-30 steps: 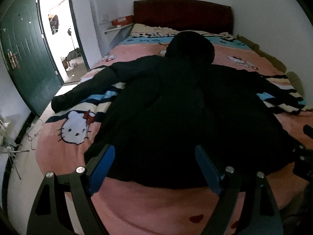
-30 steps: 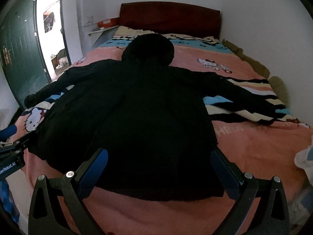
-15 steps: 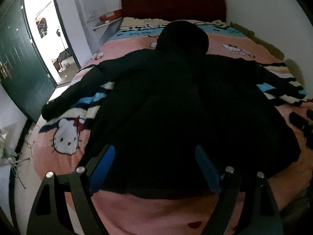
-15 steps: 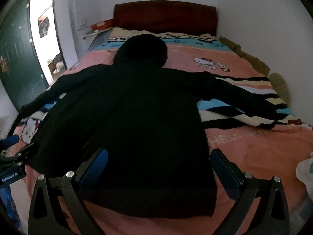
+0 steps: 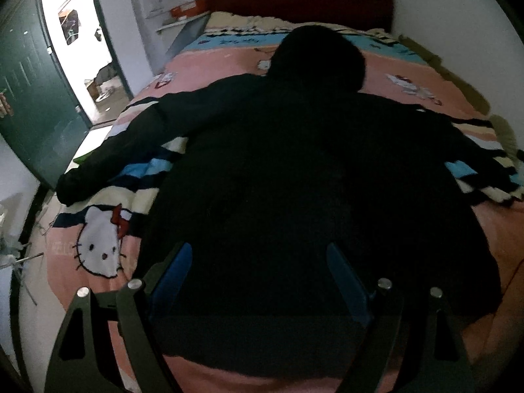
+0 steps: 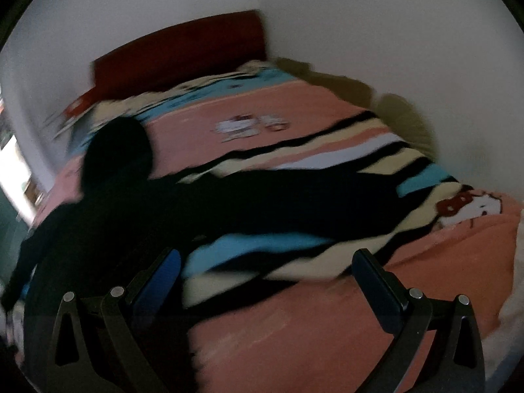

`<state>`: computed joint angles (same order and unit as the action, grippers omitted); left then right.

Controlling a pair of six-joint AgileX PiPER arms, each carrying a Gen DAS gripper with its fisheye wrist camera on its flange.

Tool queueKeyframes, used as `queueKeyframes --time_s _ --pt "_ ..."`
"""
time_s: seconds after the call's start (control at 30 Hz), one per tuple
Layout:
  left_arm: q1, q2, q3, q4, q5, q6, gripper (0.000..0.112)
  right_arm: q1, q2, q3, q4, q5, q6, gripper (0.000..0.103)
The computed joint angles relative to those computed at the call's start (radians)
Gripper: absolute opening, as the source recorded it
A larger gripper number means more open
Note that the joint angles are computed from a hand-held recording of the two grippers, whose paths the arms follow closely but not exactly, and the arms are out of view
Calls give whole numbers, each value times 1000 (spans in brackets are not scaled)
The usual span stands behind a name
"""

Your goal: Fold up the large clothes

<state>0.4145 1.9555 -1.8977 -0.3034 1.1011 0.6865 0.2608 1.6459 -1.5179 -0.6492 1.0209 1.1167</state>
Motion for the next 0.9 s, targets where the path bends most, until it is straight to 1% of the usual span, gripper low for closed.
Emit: queueKeyframes --time_s 0.07,0.1,0.27,0.33,0.4,0.43,0.5,0.53,0.6,0.67,0.7,0.73,0.8,0.87,0.9 --pt "-17 51 -73 34 28 -53 84 -123 25 -15 35 -38 -53 103" --pt "-24 72 -103 50 34 -77 84 -160 43 -27 43 -46 -69 103" --pt "-70 130 -180 126 12 -168 84 -394 153 -90 159 -125 -190 102" --pt "-87 151 -213 148 8 -198 84 -457 195 -105 207 -158 -218 102" --pt "-94 172 -250 150 23 -217 84 -527 237 -117 272 -198 -256 102" --pt "-98 188 -276 150 38 -230 84 -545 248 -115 288 -213 -264 101" --pt "-107 202 -294 168 36 -249 84 -581 287 -125 304 -228 -278 100" --pt "-111 204 -293 177 29 -254 84 -588 300 -127 308 -231 -280 97" --pt "-116 211 -298 188 31 -267 84 -615 327 -132 348 -248 -310 87" --pt "-121 218 -301 193 37 -280 84 -645 357 -135 410 -263 -363 73" --pt "-123 216 -295 193 37 -284 84 -654 365 -129 426 -267 -374 69" --pt "-124 214 -289 193 35 -284 84 -659 368 -121 435 -274 -377 64" --pt "-127 197 -260 188 24 -279 84 -674 358 -79 471 -326 -402 51" --pt "-127 179 -232 181 10 -273 84 -683 338 -46 499 -368 -429 28" --pt "-126 168 -217 176 2 -269 84 -685 321 -27 506 -393 -435 24"
